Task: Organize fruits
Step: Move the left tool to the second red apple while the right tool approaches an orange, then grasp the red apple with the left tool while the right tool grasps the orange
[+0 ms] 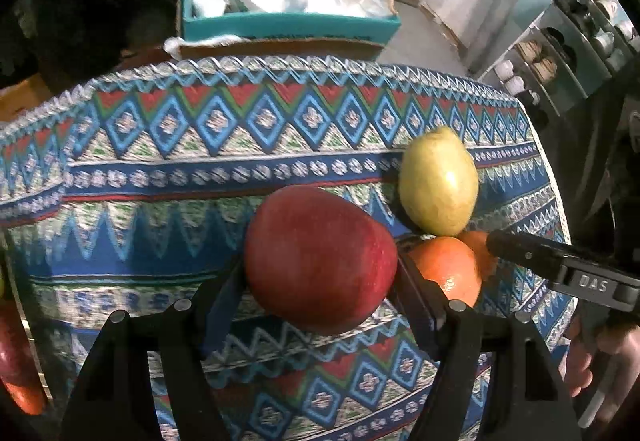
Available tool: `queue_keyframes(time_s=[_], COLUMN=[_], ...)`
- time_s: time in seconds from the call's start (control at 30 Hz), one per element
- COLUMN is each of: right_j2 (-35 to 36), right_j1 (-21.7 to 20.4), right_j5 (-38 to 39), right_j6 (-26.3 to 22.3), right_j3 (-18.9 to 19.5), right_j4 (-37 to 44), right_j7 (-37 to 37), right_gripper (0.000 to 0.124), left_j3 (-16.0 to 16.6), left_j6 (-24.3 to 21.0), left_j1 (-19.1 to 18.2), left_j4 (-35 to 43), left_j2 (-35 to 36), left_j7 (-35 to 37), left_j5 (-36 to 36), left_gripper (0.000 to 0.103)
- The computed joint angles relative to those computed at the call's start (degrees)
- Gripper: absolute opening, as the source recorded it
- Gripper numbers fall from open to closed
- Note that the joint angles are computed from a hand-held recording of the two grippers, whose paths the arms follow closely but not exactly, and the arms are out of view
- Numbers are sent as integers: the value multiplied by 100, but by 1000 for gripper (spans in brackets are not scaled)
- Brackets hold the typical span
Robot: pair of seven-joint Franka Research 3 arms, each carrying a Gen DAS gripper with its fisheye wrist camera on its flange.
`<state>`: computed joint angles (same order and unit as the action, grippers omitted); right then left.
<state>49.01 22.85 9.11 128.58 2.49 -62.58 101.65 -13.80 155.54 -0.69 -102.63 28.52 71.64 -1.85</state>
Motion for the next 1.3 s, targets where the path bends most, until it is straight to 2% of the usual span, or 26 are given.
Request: queue_keyframes(time_s=[0.13,0.27,0.4,0.43,0.57,0.67,0.87,1.0,1.3], right_j2=[213,377,561,571,626,676,392,77,-500], right_j1=[16,-39,-132,-115,-106,22,153,337,525], right_j5=[50,155,356,336,385,219,-90,-561,-1154], right_j6=[-179,-371,-535,-547,-567,-639,-486,-190,432], right_j3=[12,29,140,120,178,88,-88,-284,-421], right_j4=[297,505,709,734,838,991,567,105,-636], right_j7=[137,375,457,463,346,264,225,184,220], right_gripper=[83,76,75,73,48,45,45,45,45], left_j3=[165,113,140,139,134,136,131,142,193], left_j6=[55,55,36,31,65,86,88,125,276], left_j1=[-69,33,28,32,44,40,40,15,-57], left_j4=[-148,-260,-320,-330,-398,-463,-564,-663,-922], left_j2=[-152,-211,-239,-245,-293,-348,-448,-558,-910], left_j7=[-125,-93,-119,-122,-116,-120,-110,-128,-156], left_j5=[226,172,196,193,191,202,185,196,289], left_gripper=[75,75,75,75,75,75,75,75,75])
